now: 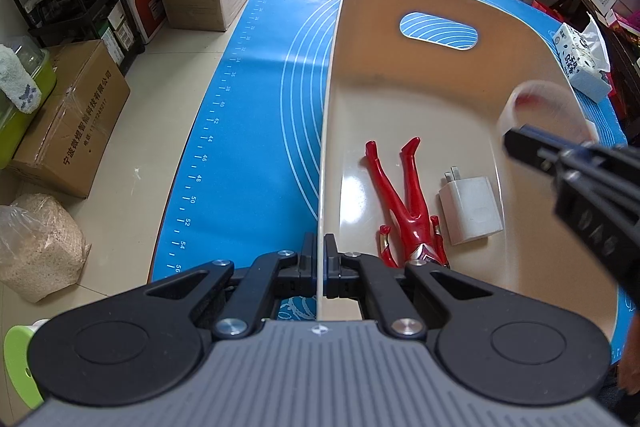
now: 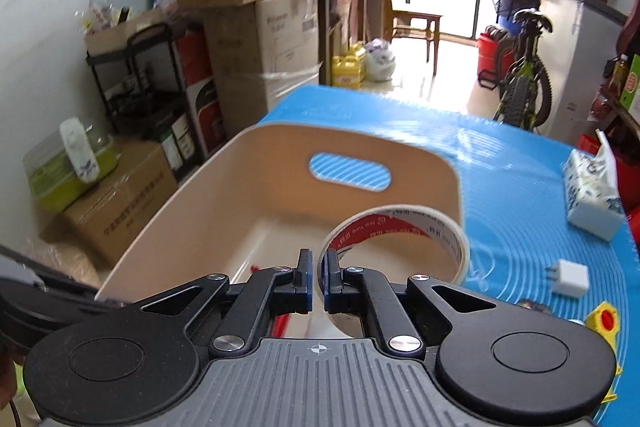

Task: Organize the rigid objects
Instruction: 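Carry the tape roll into the bin and open the right tool, then grasp the yellow toy with the right tool and lift it toward the bin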

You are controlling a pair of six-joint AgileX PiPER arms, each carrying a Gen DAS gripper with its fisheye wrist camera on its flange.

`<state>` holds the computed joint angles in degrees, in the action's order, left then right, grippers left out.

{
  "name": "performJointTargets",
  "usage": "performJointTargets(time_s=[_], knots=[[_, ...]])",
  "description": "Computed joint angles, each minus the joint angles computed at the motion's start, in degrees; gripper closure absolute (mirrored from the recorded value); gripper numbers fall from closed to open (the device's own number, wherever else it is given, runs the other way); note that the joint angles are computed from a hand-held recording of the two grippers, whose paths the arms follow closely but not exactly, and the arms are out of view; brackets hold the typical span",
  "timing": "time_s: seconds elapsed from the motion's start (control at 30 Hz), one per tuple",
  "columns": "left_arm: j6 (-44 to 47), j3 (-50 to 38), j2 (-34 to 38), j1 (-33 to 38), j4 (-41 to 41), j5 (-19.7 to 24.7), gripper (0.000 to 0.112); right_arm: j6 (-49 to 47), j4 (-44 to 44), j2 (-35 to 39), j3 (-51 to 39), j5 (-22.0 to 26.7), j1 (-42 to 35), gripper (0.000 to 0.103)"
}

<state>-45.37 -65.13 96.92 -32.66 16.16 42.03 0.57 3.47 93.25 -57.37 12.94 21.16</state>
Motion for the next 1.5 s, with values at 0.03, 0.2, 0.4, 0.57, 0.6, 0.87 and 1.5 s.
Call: performJointTargets(time_s=[0.03, 0.2, 0.4, 0.57, 0.6, 0.87, 1.5], knots=[[0.0, 0.0, 0.0, 0.0, 0.0, 0.0, 0.109, 0.2, -0.1, 0.5, -0.3, 0.5, 0.3, 0.087], [0.0, 0.0, 0.0, 0.0, 0.0, 0.0, 0.109, -3.5, 2.1, 2.2, -1.5, 4.2, 1.8, 0.085], [0.0, 0.0, 0.0, 0.0, 0.0, 0.0, 0.109, -3.6, 1.7, 3.7, -3.1, 8.0, 2.8, 0.086], [0.0, 0.0, 0.0, 0.0, 0.0, 0.0, 0.109, -5.7, 4.1, 2.6, -2.1, 7.9, 1.9, 0.082], [-0.1, 0.0, 0.0, 0.0, 0.0, 0.0, 0.109, -7.2, 5.5, 2.2, -2.0, 8.0, 1.4, 0.078], [-0.1, 0.0, 0.0, 0.0, 0.0, 0.0, 0.109, -14.2, 14.2, -3.3, 1.5, 5.5, -3.0, 0.039], [-0.1, -0.2, 0.1, -0.1, 0.0, 0.1, 0.108, -35.2, 29.8, -9.3, 7.0, 3.5, -26.2, 0.003]])
